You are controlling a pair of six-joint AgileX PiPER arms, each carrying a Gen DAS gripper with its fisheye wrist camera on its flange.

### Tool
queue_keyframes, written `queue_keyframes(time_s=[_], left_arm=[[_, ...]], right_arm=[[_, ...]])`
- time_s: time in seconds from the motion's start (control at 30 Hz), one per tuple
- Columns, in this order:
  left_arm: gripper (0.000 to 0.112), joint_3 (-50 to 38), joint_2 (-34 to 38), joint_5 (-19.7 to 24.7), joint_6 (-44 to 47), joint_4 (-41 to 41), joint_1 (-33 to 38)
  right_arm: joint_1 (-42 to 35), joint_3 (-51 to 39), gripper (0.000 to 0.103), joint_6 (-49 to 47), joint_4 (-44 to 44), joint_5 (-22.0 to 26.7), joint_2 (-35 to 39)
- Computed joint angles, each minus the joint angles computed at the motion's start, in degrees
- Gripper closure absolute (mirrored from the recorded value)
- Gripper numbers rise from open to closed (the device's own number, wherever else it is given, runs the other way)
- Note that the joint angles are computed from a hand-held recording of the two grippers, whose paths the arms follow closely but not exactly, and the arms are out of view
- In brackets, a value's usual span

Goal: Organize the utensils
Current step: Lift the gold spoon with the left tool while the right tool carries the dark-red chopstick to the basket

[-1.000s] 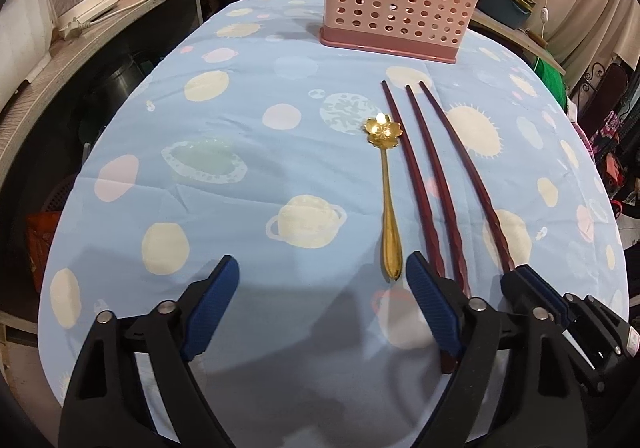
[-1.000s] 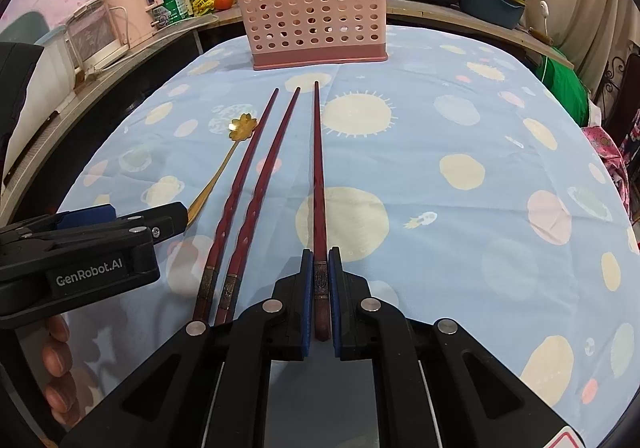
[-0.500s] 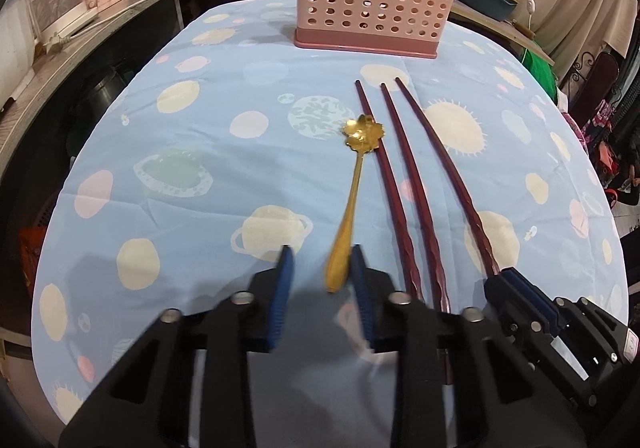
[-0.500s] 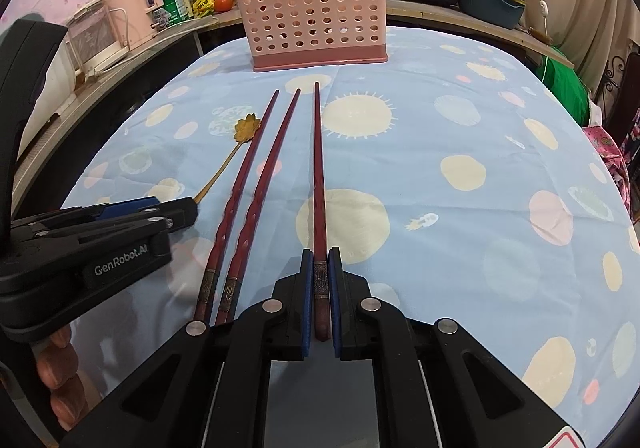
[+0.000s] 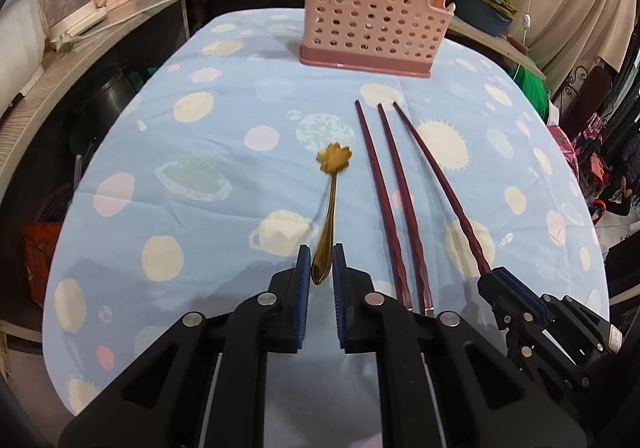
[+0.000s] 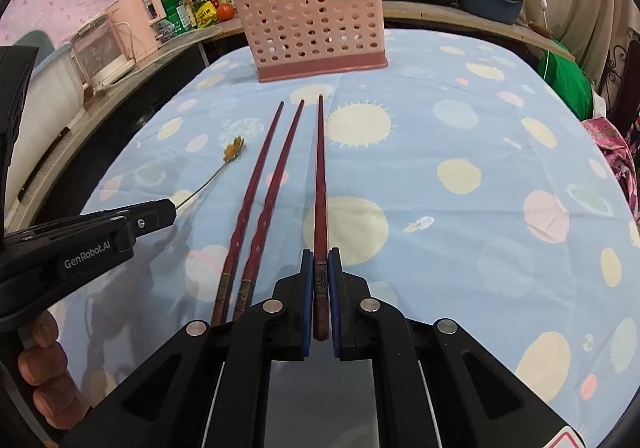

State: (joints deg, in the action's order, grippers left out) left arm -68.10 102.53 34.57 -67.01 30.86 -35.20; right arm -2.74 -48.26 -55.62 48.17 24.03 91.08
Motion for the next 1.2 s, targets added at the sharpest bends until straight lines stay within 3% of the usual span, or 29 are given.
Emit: queue_keyframes(time_s=[0.37, 0.8, 0.97, 1.2], left_arm=[[0.111, -2.6, -6.1, 4.1, -0.4, 2.6, 1.3], [0.112, -9.9, -6.4, 6.5, 8.8, -1.8, 6.5], [0.112, -16.4, -4.5, 9.0, 16.5, -8.0, 8.7], [0.111, -32.9, 0.7, 14.8, 27.5, -16.3, 12.5]], right_arm=[[-4.1, -5.8, 0.096, -1.4, 4.6, 6.5, -5.6], [-5.1, -24.4, 0.096, 3.0, 5.4, 12.3, -0.5], [-3.3, -32.4, 0.096, 7.0, 2.6, 13.1, 3.0], [-1.9, -46.8, 0.096, 13.7, -0.7, 15.6, 9.0]])
